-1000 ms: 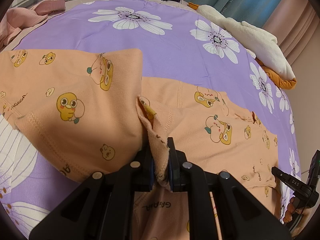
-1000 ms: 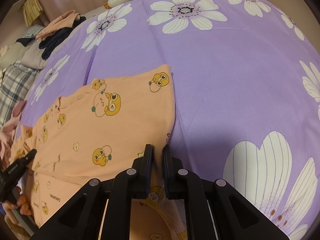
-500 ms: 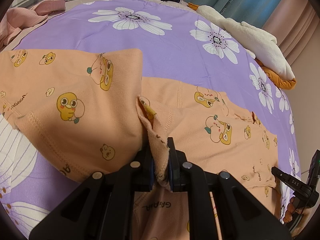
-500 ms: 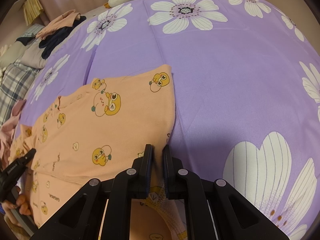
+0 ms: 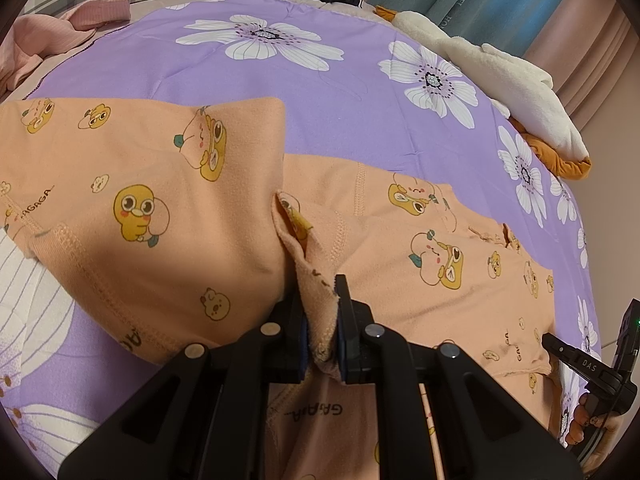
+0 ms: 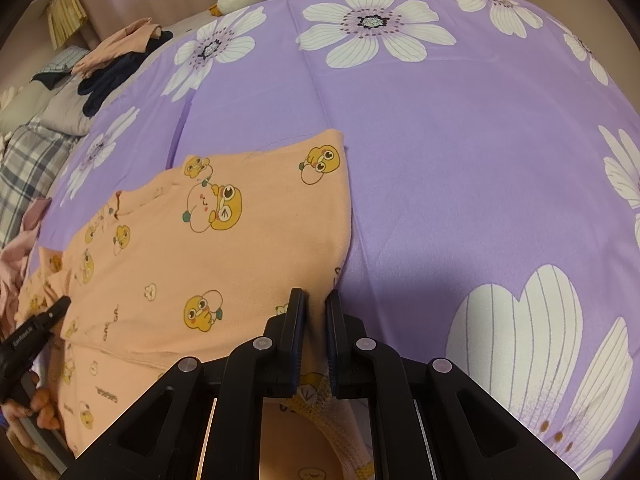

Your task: Fold small clothes

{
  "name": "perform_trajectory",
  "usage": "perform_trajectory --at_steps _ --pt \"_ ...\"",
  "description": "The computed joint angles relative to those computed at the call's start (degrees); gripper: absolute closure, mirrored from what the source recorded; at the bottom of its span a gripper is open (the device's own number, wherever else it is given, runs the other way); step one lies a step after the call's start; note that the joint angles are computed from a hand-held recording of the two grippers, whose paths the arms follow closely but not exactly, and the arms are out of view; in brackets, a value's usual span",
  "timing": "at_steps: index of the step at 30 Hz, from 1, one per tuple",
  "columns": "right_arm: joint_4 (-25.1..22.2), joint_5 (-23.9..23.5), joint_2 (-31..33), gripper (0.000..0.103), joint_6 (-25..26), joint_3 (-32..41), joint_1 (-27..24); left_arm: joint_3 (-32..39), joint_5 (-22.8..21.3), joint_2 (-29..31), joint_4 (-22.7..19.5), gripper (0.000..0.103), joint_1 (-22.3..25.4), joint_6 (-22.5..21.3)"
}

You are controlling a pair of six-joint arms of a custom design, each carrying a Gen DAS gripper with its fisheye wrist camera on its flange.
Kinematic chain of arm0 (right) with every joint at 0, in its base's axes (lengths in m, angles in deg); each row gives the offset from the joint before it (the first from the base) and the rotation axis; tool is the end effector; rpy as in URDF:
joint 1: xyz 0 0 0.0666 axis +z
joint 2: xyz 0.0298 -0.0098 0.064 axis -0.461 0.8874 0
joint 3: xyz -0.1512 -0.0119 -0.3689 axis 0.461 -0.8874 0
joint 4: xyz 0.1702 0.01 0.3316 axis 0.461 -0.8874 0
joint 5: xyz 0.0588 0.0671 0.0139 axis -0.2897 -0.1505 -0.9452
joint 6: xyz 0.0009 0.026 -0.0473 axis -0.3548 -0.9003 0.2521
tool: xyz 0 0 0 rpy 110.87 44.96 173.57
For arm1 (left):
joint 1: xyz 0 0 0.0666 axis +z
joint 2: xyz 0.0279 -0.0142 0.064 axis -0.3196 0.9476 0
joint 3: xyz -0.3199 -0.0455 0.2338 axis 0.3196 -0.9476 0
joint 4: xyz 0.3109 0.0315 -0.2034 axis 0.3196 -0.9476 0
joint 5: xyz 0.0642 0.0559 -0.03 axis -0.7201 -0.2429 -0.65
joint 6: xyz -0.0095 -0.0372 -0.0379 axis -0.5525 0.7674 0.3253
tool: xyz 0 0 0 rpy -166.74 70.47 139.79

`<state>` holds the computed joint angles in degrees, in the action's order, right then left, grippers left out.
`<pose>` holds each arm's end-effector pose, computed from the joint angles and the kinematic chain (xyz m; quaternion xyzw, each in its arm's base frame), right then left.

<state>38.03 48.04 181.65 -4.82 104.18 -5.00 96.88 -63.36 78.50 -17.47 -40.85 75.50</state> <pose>0.5442 0.2187 0.3220 0.1296 0.9512 0.0682 0.2717 0.5674 -0.2329 0.3093 -0.0886 0.9310 -0.1749 0.3078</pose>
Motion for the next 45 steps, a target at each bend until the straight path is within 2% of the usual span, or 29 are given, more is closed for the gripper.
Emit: perform_trajectory --at_steps 28,32,34,35,37,38,39,40,42,43,45 --pt "-0.03 0.48 0.12 0.097 0.07 0.14 0.18 0.23 0.42 -0.05 -0.44 0.089 0.03 0.41" --pt "-0.52 1.59 0.49 0.097 0.58 0.7 0.61 2.24 1.8 0.58 -3.17 0.089 0.38 0.35" --pt "-1.24 2.42 0.85 0.097 0.57 1.32 0.85 4.25 3.93 1.21 -6.09 0.089 0.87 -0.31" --pt "-1.65 2.86 1.09 0.097 0.56 1.73 0.96 6.15 5.05 1.72 -9.07 0.088 1.09 -1.05" --pt "-2.49 4.79 1.49 0.097 0.7 2.38 1.5 8.3 6.26 1.98 -13.12 0.08 1.24 -3.12" --pt "-2.84 5.75 1.66 0.096 0.68 2.67 1.85 9.39 6.23 1.65 -15.61 0.071 1.2 -4.66" --pt "-3.69 7.93 1.91 0.095 1.04 3.17 2.5 9.02 6.19 0.55 -15.47 0.059 1.23 -5.98" --pt "-5.02 9.89 2.3 0.094 1.29 4.0 3.06 7.23 6.51 -1.56 -12.98 0.051 1.47 -7.2" --pt "-8.97 13.74 3.44 0.08 1.04 6.52 4.13 4.01 7.33 -5.2 -8.3 0.017 2.41 -8.28" --pt "-11.87 16.48 4.14 0.075 0.61 8.34 4.9 3.37 7.56 -6.45 -7.21 0.012 3.13 -8.57" --pt "-13.49 18.87 4.1 0.056 0.58 9.84 5.92 3.4 7.31 -7.88 -7.08 0.009 4.71 -8.22"
